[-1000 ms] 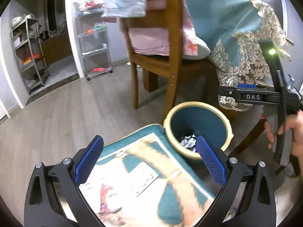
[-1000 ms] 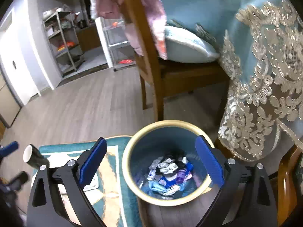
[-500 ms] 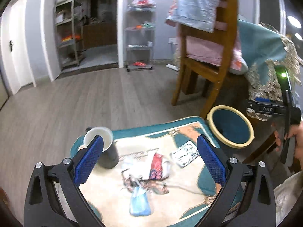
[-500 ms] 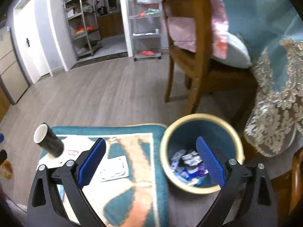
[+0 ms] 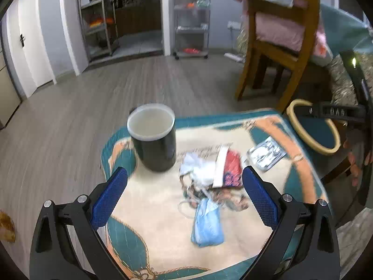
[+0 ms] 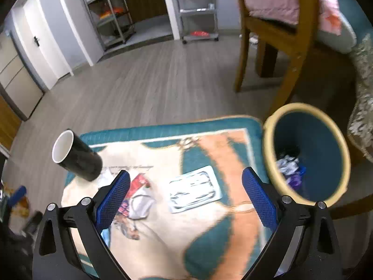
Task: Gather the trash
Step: 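Move both tools back over the cushion, then grasp the blue face mask with the left gripper while the right grasps the red snack wrapper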
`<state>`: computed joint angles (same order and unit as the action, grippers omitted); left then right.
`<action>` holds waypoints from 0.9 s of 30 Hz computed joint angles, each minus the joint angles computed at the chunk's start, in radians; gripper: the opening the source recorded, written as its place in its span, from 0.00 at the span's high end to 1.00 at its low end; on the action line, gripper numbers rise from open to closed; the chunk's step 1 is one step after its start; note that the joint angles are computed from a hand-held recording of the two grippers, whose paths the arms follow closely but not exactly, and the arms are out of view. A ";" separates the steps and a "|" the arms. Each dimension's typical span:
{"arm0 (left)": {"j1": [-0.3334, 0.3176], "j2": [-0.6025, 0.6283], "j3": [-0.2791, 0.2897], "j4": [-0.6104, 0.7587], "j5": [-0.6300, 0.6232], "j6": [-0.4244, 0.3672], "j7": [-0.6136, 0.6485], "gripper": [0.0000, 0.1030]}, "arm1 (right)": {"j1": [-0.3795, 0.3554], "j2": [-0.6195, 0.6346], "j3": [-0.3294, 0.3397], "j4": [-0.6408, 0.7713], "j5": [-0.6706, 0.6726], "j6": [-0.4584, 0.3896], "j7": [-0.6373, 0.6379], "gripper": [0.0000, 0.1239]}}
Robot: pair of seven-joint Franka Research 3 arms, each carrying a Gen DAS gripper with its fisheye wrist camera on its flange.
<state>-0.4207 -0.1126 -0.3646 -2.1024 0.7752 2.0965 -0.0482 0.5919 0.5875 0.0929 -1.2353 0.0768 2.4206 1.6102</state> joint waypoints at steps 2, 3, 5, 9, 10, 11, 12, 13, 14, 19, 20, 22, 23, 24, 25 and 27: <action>-0.002 0.026 -0.001 -0.003 -0.014 -0.006 -0.017 0.06 | 0.028 0.025 -0.013 0.019 -0.028 -0.007 0.025 0.23; -0.004 0.039 0.001 -0.005 -0.017 0.003 -0.018 0.06 | 0.041 0.041 -0.019 0.034 -0.042 -0.018 0.039 0.23; -0.009 0.064 0.007 -0.009 -0.020 0.030 -0.014 0.06 | 0.054 0.079 -0.015 0.074 -0.045 -0.047 0.056 0.23; -0.014 0.113 0.024 -0.009 -0.047 0.086 0.035 0.06 | 0.078 0.157 -0.005 0.167 -0.043 -0.134 0.055 0.23; -0.015 0.121 0.029 -0.011 -0.050 0.103 0.051 0.06 | 0.085 0.173 -0.007 0.188 -0.047 -0.153 0.055 0.23; -0.014 0.124 0.033 -0.017 -0.053 0.120 0.058 0.06 | 0.092 0.193 -0.008 0.213 -0.050 -0.175 0.052 0.23; -0.011 0.124 0.039 -0.028 -0.060 0.150 0.064 0.06 | 0.099 0.214 -0.009 0.239 -0.052 -0.196 0.048 0.23; -0.007 0.123 0.045 -0.042 -0.069 0.181 0.066 0.06 | 0.104 0.225 -0.011 0.253 -0.055 -0.210 0.045 0.23; -0.004 0.123 0.049 -0.048 -0.078 0.198 0.070 0.06 | 0.110 0.247 -0.013 0.283 -0.058 -0.238 0.042 0.24; 0.015 0.118 0.062 -0.089 -0.109 0.294 0.068 0.06 | 0.109 0.359 0.001 0.457 -0.008 -0.389 0.044 0.43; 0.017 0.121 0.063 -0.089 -0.111 0.304 0.070 0.08 | 0.113 0.381 -0.004 0.493 -0.007 -0.414 0.047 0.48; 0.022 0.135 0.065 -0.088 -0.132 0.328 0.085 0.10 | 0.116 0.407 -0.006 0.531 0.001 -0.442 0.045 0.55; 0.023 0.140 0.066 -0.088 -0.144 0.337 0.095 0.13 | 0.114 0.410 -0.003 0.536 0.010 -0.444 0.042 0.59; 0.025 0.150 0.067 -0.086 -0.164 0.350 0.116 0.17 | 0.112 0.411 0.002 0.536 0.019 -0.442 0.036 0.62; 0.025 0.156 0.068 -0.083 -0.177 0.354 0.133 0.19 | 0.114 0.411 0.000 0.537 0.021 -0.441 0.032 0.65; 0.023 0.173 0.067 -0.069 -0.211 0.352 0.190 0.35 | 0.119 0.389 -0.006 0.505 0.018 -0.418 0.024 0.66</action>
<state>-0.3974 0.0607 -0.2977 -2.1716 0.5644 2.4483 0.1414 0.7113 0.9761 0.0873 -0.7307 0.0947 2.0024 1.6343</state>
